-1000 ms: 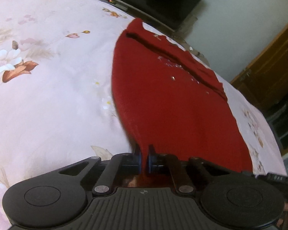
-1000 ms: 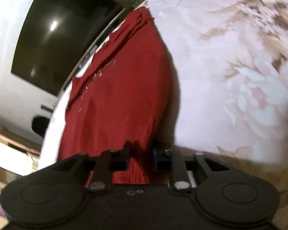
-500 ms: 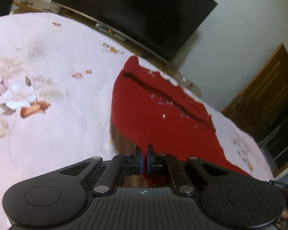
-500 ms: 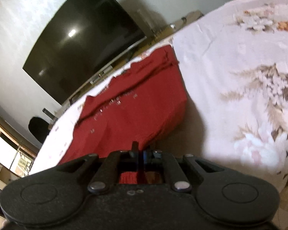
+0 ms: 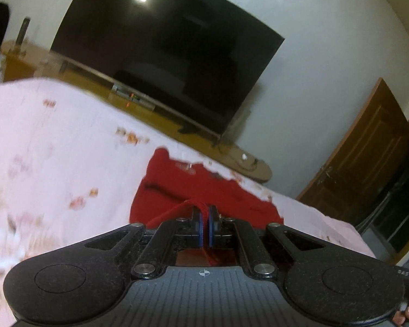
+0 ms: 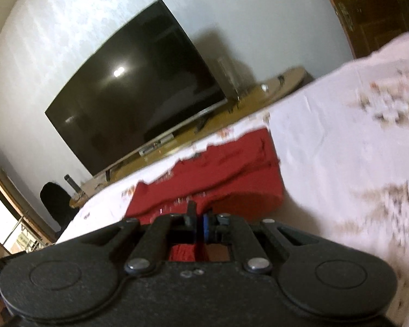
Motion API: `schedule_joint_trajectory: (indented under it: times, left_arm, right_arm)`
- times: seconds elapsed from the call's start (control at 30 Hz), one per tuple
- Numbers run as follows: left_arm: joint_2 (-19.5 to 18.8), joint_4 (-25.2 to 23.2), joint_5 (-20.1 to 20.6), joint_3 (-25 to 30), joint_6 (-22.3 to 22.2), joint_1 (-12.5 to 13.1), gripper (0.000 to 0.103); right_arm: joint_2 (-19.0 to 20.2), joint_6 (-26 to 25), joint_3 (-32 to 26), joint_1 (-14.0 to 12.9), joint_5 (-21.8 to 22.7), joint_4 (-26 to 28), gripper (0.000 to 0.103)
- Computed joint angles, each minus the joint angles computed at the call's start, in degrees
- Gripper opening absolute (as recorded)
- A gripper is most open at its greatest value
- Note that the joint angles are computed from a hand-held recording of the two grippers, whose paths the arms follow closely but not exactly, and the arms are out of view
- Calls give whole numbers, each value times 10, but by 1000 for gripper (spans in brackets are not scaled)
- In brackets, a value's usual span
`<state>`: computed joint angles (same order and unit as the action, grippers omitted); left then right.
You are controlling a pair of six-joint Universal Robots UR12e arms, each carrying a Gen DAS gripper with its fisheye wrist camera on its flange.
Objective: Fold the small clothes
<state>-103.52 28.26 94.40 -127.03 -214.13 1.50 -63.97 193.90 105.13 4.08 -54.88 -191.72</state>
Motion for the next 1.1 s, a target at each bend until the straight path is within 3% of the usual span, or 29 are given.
schedule_joint_trajectory:
  times: [0.27, 0.47, 0.83, 1.1]
  left_arm:
    - [-29, -19, 3, 69, 37, 12, 4]
    - [-75, -55, 2, 143, 54, 25, 4]
    - [-196, -191, 3, 311, 80, 43, 4]
    - [-246, -269, 3, 366, 90, 52, 4]
  right_arm:
    - [29, 7, -66, 14, -27, -9, 5]
    - [79, 8, -150, 24, -39, 13, 5]
    - [210, 8, -355, 42, -49, 135, 5]
    - [294, -34, -476, 54, -60, 245, 5]
